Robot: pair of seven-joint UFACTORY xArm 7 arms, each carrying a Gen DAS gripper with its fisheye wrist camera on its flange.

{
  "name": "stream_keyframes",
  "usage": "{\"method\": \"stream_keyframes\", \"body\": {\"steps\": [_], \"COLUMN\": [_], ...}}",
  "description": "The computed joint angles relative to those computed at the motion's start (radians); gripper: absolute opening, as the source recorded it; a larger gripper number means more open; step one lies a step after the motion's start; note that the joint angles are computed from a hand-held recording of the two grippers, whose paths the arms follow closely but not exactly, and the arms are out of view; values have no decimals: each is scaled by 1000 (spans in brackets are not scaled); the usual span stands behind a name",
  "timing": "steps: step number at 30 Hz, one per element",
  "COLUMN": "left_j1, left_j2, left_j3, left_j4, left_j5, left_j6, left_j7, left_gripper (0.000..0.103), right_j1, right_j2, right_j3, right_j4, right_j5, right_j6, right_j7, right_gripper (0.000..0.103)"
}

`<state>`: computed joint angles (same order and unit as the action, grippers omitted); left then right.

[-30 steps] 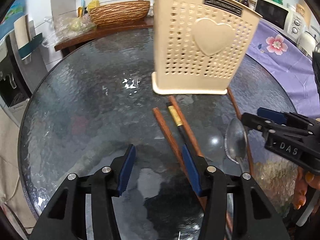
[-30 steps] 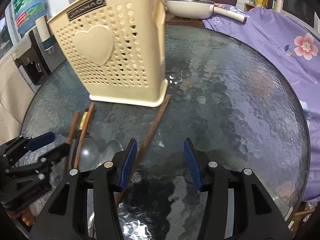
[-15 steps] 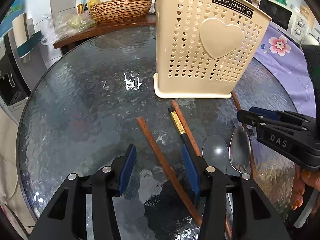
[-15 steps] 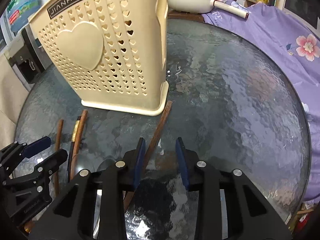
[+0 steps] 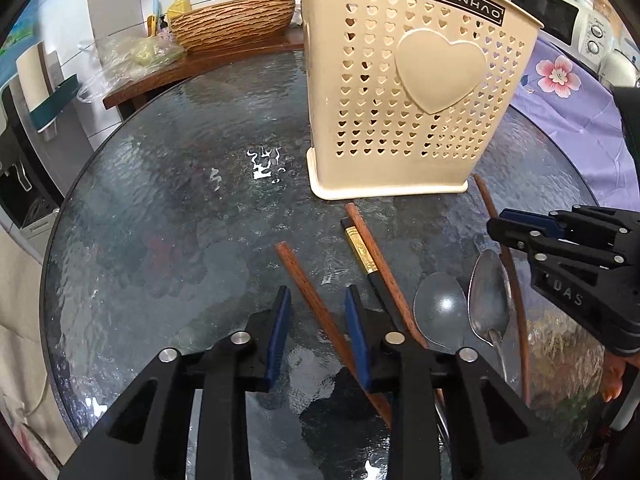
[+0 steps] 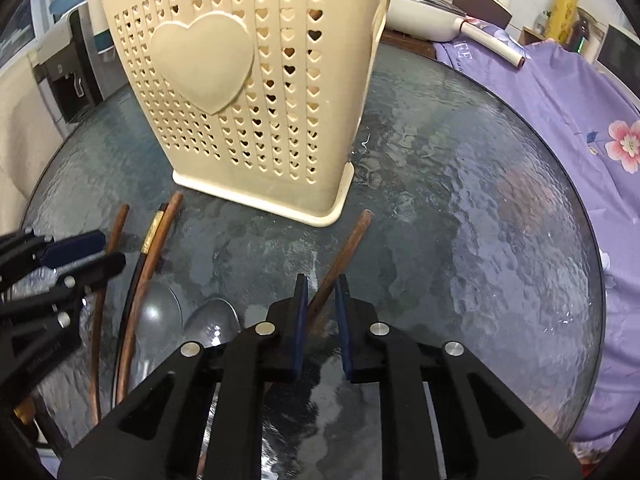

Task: Organize utensils
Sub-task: 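Close the right tool on a wooden chopstick while the left tool closes on another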

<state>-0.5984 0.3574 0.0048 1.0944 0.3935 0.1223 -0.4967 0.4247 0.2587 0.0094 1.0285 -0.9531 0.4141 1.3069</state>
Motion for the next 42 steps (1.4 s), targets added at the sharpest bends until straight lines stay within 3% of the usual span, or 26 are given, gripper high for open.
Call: {"method": "stream_keyframes", "body": {"steps": [7,19,22,24,27,33,39,42], "left_j1": [65,46,70,92,75,70,162,159], "left_j2": [18,37,40,44,47,48,48,46], "left_j3": [-72,-71,-100,-131,-118,-118,-210,-204], "left_j4": [28,58,60,65,69,68,60,55], "left_j5": [-86,-116,-152,-190,-196,-211,-314,-339], "left_j6": [19,38,38,41,40,35,34,29], "left_j7": [92,129,152,177,180,193,284,296], "left_gripper": [22,22,12,11,11,10,8,7], "right_j1": [-16,-13,-6,-9,-25,-40,-56,-69], "right_j2": [-6,12,12,10,3,-6,-34,-50], "right_j3": [6,-8,-21,-30,-39,-47,-59,-73], "right_j4": [-6,17,15,5,-18,-38,-88,-122], "right_j5": [46,122,108,97,105,159,191,198], "right_j6": [-8,-16,-26,-53,-114,-155,-209,-247], "right_j7": [-42,-74,-43,-10,19,-29,-43,-47], "right_gripper": [15,15,13,11,9,8,7,7]}}
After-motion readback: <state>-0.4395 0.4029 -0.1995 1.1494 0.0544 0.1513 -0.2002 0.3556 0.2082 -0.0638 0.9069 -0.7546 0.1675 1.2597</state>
